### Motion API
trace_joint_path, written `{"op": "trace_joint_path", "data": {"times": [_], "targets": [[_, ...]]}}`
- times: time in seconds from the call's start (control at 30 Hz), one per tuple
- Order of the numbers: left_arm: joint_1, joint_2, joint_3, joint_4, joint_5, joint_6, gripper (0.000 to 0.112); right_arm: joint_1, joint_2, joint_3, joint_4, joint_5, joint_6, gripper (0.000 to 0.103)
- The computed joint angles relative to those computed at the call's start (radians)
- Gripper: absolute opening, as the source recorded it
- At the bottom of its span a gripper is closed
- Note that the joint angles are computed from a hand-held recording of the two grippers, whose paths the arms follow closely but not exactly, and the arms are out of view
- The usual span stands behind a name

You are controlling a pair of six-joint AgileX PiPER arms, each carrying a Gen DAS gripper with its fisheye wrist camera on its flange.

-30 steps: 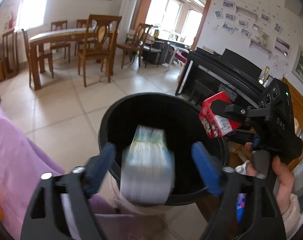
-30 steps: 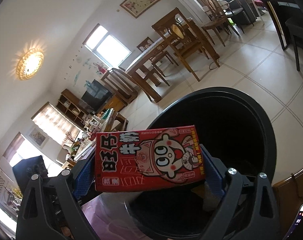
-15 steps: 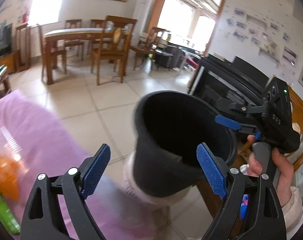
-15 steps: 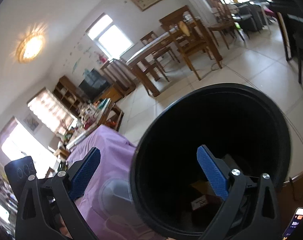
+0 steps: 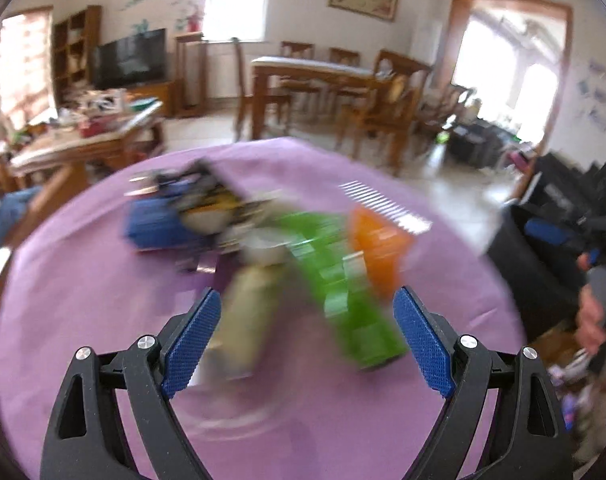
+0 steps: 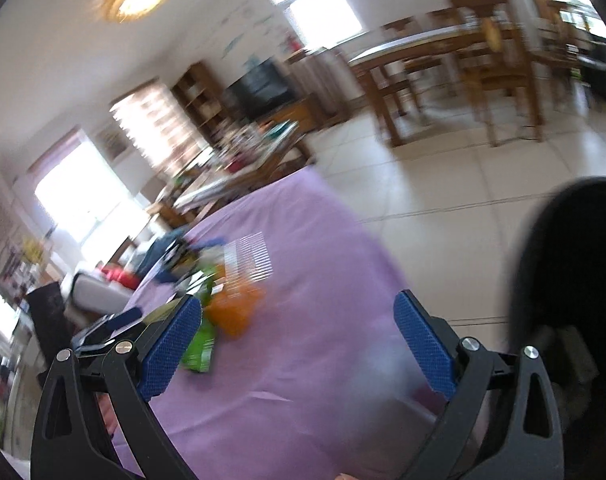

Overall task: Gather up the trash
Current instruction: 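Grasp the orange wrapper with the right tool while the left tool grasps the beige tube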

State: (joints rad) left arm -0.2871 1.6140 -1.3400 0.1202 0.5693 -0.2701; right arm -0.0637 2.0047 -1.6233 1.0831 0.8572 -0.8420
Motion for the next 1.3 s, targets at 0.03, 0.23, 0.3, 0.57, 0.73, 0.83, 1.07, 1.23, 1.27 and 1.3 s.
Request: {"op": "trace_joint_path", "data": {"times": [0.03, 0.23, 0.3, 0.57, 0.73, 0.83, 1.07, 1.23, 1.27, 1.3], "targets": [[0.021, -0.002, 0.002, 0.000, 0.014, 0.028, 0.087, 0.043, 0.014, -0.024, -0.017, 0.003, 0.007, 0.088], [0.094, 0.045, -0.049, -0.065, 0.051, 0.214, 0.080, 0.208, 0.088, -0.149, -0.130, -0.020, 0.073, 0.074], [0.084, 0.086, -0.098, -0.057, 0.082, 0.235, 0.068, 0.260, 0.124, -0.219, -0.221, -0.048, 0.126, 0.069], [0.110, 0.186, -0.195, -0.128, 0.137, 0.303, 0.060, 0.382, 0.225, -0.401, -0.659, -0.131, 0.443, 0.054], [0.111, 0.209, -0.211, -0.126, 0.140, 0.320, 0.051, 0.388, 0.244, -0.435, -0.767, -0.130, 0.512, 0.052], [0.096, 0.184, -0.183, -0.086, 0.112, 0.284, 0.041, 0.406, 0.229, -0.417, -0.840, -0.127, 0.508, 0.052], [0.156, 0.115, -0.123, -0.314, 0.128, 0.431, 0.015, 0.456, 0.345, -0.605, -0.996, 0.021, 0.536, 0.053], [0.191, 0.074, -0.051, -0.400, 0.111, 0.477, 0.015, 0.422, 0.334, -0.608, -0.900, 0.040, 0.495, 0.037], [0.194, 0.070, -0.044, -0.406, 0.112, 0.481, 0.015, 0.404, 0.305, -0.556, -0.831, 0.018, 0.458, 0.033], [0.189, 0.063, -0.036, -0.397, 0.112, 0.473, 0.015, 0.386, 0.281, -0.516, -0.763, 0.008, 0.419, 0.033]]}}
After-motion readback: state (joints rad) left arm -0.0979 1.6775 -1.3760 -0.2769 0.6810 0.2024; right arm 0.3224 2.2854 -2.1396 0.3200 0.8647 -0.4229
